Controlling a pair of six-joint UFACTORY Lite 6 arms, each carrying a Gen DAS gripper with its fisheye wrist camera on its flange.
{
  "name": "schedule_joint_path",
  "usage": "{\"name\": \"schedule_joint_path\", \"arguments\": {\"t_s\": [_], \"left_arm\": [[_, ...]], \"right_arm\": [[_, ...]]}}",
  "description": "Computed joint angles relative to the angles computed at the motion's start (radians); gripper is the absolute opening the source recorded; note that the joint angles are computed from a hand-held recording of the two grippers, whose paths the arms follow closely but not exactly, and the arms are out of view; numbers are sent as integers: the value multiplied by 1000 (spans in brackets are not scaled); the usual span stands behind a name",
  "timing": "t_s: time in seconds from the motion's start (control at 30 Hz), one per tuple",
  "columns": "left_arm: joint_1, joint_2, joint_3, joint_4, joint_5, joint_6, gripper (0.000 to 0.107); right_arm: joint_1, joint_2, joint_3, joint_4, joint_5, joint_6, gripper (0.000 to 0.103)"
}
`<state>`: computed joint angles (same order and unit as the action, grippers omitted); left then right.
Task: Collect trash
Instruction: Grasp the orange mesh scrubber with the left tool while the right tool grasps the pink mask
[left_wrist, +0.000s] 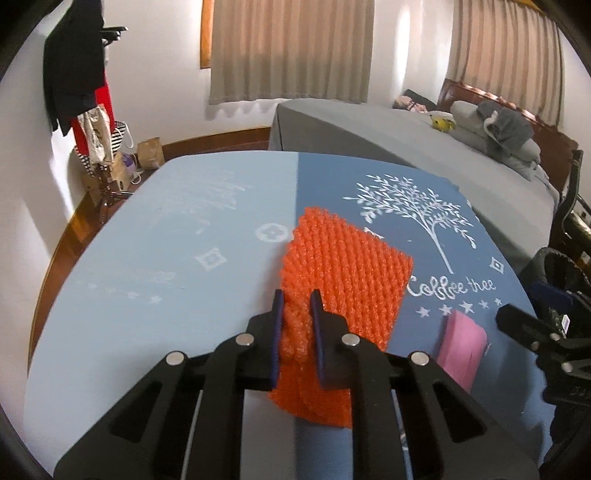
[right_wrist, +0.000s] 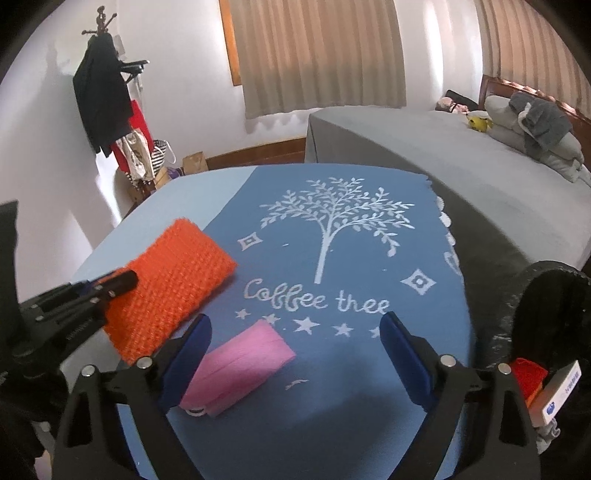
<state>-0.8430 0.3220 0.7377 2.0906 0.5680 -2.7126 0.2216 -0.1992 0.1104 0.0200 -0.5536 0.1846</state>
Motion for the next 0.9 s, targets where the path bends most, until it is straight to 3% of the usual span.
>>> {"name": "schedule_joint_path", "arguments": {"t_s": [0.2, 0.3, 0.9], "left_arm": [[26, -29, -39, 41, 11, -42, 13], [34, -30, -45, 52, 12, -52, 13], [28, -22, -42, 66, 26, -70, 13]], "right_arm": [[71, 172, 79, 40, -43, -5, 81], [94, 227, 102, 40, -51, 2, 72], [76, 270, 137, -78, -9, 68, 22]]}}
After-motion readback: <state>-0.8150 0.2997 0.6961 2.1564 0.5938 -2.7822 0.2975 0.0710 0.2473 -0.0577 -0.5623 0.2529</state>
